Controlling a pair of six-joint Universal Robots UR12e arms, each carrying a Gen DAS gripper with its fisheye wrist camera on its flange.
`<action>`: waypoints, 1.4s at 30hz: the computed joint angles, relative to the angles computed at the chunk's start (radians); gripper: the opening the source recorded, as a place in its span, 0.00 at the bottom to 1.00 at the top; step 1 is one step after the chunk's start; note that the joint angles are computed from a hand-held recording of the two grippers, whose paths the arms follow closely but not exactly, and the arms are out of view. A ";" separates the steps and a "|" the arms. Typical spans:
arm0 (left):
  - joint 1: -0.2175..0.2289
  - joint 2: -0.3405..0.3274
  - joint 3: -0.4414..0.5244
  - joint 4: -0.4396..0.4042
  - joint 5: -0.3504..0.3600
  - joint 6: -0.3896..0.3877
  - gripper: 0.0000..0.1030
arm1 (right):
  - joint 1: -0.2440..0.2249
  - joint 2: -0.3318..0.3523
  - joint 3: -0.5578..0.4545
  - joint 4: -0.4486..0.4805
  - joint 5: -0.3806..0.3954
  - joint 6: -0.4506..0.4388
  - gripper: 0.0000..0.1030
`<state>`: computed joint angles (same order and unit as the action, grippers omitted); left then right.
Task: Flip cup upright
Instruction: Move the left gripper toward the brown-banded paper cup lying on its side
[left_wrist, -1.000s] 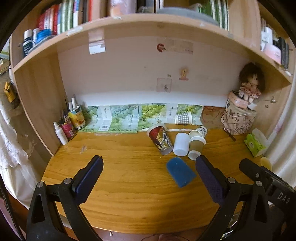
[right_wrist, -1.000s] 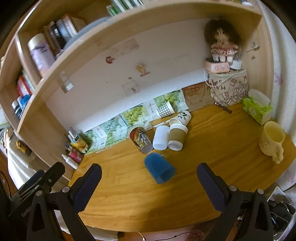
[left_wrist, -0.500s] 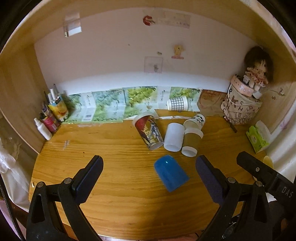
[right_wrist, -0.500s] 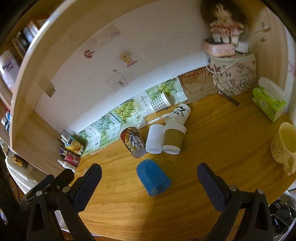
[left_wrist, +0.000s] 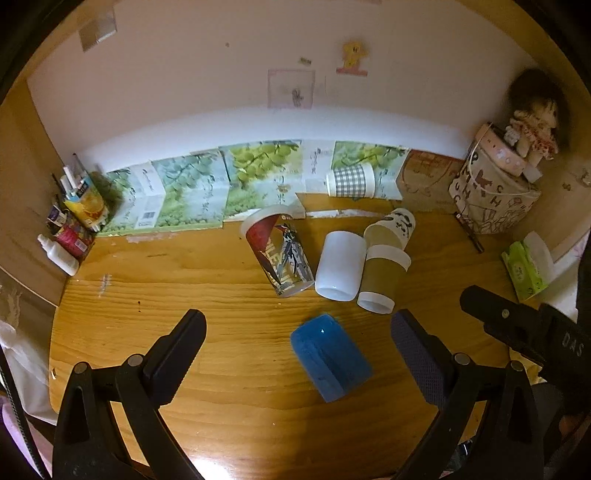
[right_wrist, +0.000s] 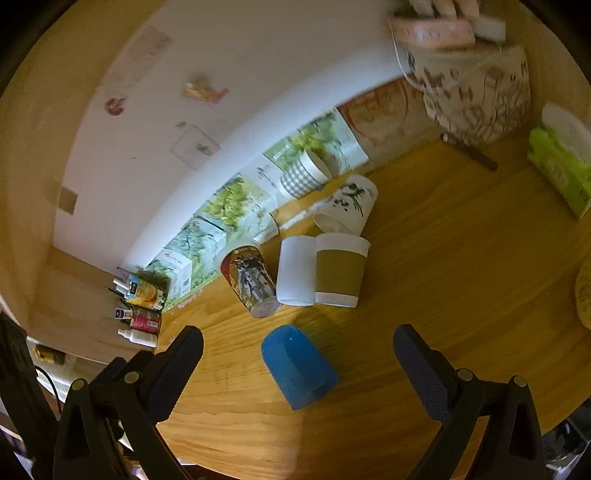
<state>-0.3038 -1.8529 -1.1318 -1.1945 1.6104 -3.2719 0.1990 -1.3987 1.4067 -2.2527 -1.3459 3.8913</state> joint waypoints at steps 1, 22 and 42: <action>0.001 -0.008 0.010 -0.014 -0.005 0.001 0.98 | -0.008 0.010 -0.007 0.012 0.023 0.004 1.00; 0.003 -0.225 0.265 -0.266 -0.180 0.055 0.97 | -0.099 0.096 -0.045 0.152 0.153 0.056 1.00; -0.045 -0.369 0.456 -0.448 -0.141 0.143 0.97 | -0.147 0.080 -0.008 0.213 0.164 0.113 1.00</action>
<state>-0.3493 -2.2216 -0.6754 -1.6428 1.4698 -3.1292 0.0523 -1.3188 1.3992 -2.0394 -1.1815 4.0046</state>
